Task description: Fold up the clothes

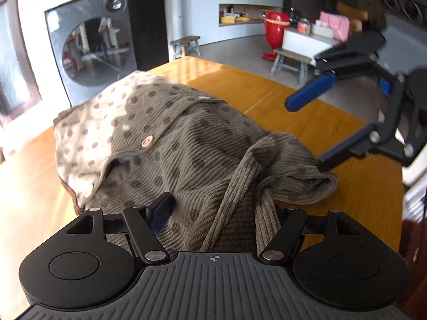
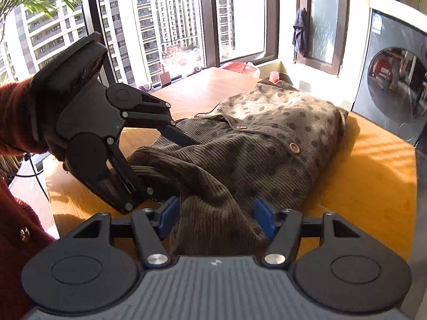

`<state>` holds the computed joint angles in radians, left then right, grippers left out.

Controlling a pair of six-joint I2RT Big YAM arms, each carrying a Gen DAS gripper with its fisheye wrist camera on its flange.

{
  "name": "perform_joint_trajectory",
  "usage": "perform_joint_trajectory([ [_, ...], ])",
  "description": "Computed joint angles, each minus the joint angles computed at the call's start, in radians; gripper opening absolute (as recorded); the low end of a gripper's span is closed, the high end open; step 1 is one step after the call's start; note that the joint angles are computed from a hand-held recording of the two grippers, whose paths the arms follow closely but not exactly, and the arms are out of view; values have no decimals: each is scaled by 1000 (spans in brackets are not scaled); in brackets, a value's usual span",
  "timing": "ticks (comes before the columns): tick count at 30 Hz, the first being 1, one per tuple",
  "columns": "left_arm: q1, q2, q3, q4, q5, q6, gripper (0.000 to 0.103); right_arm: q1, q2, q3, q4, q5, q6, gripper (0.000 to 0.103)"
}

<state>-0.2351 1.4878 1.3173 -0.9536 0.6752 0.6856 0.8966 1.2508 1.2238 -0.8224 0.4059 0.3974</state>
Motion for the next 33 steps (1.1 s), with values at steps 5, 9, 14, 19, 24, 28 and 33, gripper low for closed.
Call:
perform_joint_trajectory([
  [5, 55, 151, 167, -180, 158, -145, 72, 89, 8, -21, -17, 202, -191, 85],
  [9, 81, 227, 244, -263, 230, -188, 71, 107, 46, -73, 47, 321, -355, 85],
  [14, 97, 286, 297, -309, 292, -201, 71, 63, 94, -101, 257, 351, -569, 85],
  [19, 99, 264, 283, -288, 286, -176, 79, 14, 149, -42, 306, 170, -597, 53],
  [24, 157, 251, 341, -394, 437, -37, 99, 15, 140, 18, 189, 81, -396, 29],
  [28, 191, 234, 332, -73, 558, -422, 100, 32, 87, 47, 88, 30, -247, 23],
  [33, 122, 339, 431, -137, 439, -432, 84, 41, 68, 84, 6, -30, -148, 21],
])
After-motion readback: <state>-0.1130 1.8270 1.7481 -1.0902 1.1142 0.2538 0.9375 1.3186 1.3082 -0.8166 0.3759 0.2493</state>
